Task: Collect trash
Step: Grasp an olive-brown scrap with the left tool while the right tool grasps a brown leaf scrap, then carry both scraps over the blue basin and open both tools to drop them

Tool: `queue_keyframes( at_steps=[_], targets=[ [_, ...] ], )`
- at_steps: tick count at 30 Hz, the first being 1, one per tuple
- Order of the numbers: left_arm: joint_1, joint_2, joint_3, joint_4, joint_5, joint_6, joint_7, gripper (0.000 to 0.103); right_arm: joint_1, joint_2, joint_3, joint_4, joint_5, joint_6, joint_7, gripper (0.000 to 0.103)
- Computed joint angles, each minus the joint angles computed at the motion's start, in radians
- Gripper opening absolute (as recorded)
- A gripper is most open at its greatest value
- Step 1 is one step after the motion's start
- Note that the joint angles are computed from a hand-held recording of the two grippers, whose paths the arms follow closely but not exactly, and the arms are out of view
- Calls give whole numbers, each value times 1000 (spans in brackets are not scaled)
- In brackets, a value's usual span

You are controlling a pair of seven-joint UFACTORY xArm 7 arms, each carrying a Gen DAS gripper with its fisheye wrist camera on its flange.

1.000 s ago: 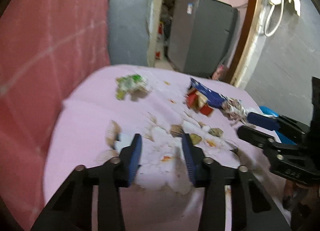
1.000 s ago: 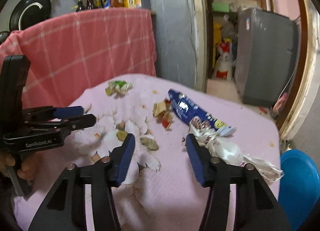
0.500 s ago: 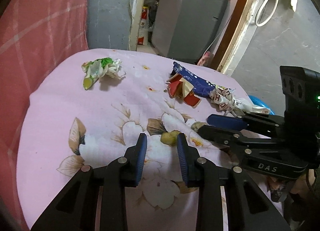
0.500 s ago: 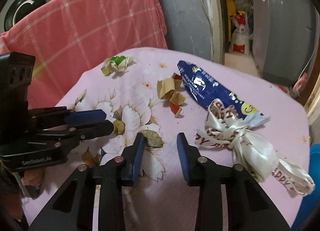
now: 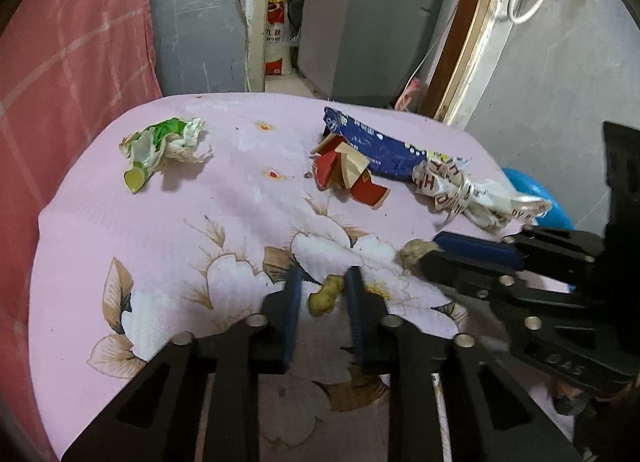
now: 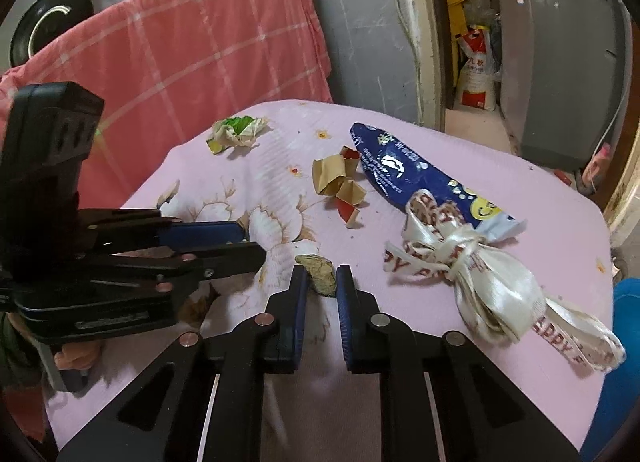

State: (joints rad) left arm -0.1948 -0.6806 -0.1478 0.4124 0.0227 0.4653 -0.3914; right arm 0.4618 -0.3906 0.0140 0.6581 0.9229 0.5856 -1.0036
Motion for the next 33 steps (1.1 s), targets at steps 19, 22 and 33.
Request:
queue_keyframes(
  at_steps=[19,22,33],
  targets=[
    [75,-178,-263,12,107,-150,-389,6,64,-400,-126,-212,75,-213,-48,13],
    [137,-172,-343,62,160,-219,-466,6,72,-489,-150,-235,46,-290,-44,13],
    [459,-130,-646,290,250,-460,-648,6,42,-634,-262,-221,-110,-488,-31,13]
  ],
)
